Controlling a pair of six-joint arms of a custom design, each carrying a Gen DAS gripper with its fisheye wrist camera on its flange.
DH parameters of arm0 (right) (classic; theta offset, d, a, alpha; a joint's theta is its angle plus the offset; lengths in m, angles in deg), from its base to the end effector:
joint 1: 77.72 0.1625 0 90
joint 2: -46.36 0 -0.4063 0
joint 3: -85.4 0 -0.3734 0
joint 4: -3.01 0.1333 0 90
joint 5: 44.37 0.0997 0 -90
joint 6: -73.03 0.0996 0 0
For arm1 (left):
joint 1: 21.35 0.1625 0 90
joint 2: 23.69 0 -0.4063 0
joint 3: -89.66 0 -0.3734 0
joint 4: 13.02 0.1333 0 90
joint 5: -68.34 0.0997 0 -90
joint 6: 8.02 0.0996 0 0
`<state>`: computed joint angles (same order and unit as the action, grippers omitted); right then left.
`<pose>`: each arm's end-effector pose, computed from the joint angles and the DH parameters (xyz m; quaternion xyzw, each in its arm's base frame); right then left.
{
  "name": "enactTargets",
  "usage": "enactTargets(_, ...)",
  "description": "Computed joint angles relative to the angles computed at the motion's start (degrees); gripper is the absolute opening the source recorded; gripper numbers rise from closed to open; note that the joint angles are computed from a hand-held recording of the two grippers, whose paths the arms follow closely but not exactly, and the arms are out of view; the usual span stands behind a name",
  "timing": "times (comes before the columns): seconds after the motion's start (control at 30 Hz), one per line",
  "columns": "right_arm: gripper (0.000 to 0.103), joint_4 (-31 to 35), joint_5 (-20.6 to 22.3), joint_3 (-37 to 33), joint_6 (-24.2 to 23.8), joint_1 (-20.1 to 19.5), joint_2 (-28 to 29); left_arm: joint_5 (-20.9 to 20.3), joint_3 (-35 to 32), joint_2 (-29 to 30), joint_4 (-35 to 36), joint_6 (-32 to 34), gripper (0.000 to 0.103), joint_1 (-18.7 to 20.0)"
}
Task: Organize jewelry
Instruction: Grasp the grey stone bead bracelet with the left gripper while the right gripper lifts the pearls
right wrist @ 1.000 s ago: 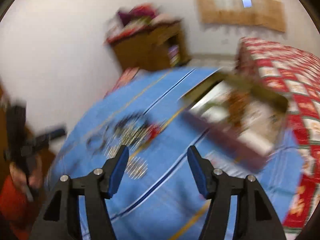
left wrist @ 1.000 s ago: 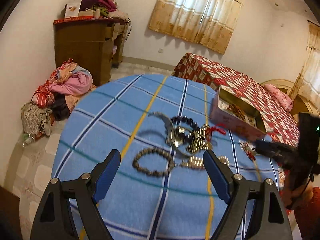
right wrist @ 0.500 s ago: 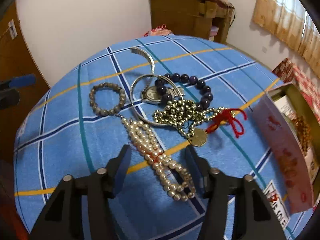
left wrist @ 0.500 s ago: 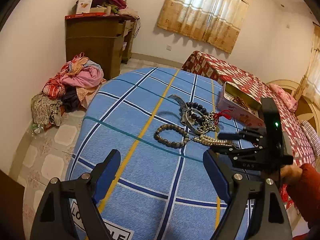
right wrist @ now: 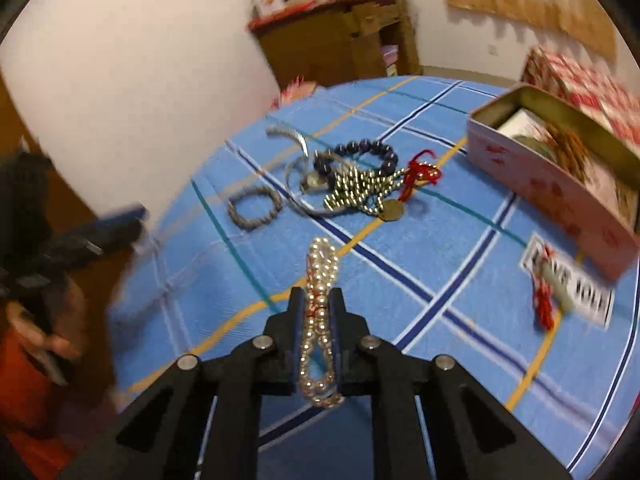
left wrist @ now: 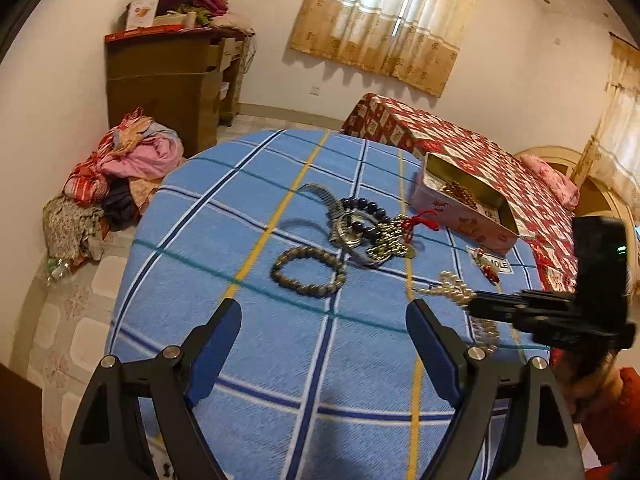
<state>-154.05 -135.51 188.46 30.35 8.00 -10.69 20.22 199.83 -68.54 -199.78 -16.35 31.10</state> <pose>0.0855 -0.6172 0.1777 0.3216 -0.9290 0.1636 0.0817 -0.1876 -0.5719 0.0985 0.1331 0.8944 -0.3671 0.2182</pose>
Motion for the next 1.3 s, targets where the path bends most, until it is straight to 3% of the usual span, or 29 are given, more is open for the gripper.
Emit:
enactTargets(0.23, 0.015, 0.3, 10.0, 3.6, 7.3, -1.9, -5.3, -2.0, -6.3, 4.2, 3.6, 7.8, 0.084, 0.6)
enactTargets(0.37, 0.015, 0.7, 13.6, 4.2, 8.8, -3.0, -6.1, 1.4, -11.6, 8.3, 9.0, 12.1, 0.071, 0.6)
enactTargets(0.4, 0.015, 0.7, 14.1, 4.2, 9.6, -3.2, -6.1, 2.3, -12.6, 9.0, 10.3, 12.4, 0.07, 0.7)
enactTargets(0.5, 0.015, -1.1, 13.4, 4.6, 10.1, -3.1, -6.2, 4.5, -15.9, 10.5, 18.1, 9.1, 0.053, 1.4)
enactTargets(0.57, 0.015, -1.2, 13.5, 4.9, 9.9, -3.2, -6.7, 4.9, -16.8, 10.7, 22.4, 5.0, 0.05, 2.2)
enactTargets(0.67, 0.015, -1.5, 14.1, 4.9, 9.8, -3.2, -6.8, 5.1, -14.7, 10.7, 17.4, 6.3, 0.037, 2.3)
enactTargets(0.73, 0.015, -1.5, 14.5, 5.0, 9.8, -3.4, -6.8, 4.4, -14.0, 10.1, 16.8, 6.3, 0.013, 2.3)
enactTargets(0.77, 0.015, -1.2, 14.7, 4.9, 9.9, -3.5, -7.0, 3.0, -13.5, 9.4, 17.0, 5.5, 0.008, 2.7)
enactTargets(0.9, 0.015, -1.9, 15.2, 5.5, 10.2, -3.8, -7.5, -3.8, -9.8, 6.0, 13.2, 3.5, 0.008, 3.6)
enactTargets(1.13, 0.015, -3.8, 15.5, 6.5, 10.8, -4.8, -8.5, -10.6, -2.1, 1.7, 2.0, 4.3, 0.008, 0.2)
enactTargets(1.3, 0.015, -5.3, 15.7, 7.2, 11.9, -5.8, -9.7, -14.0, -1.6, 0.7, -1.4, 6.2, 0.008, -1.9)
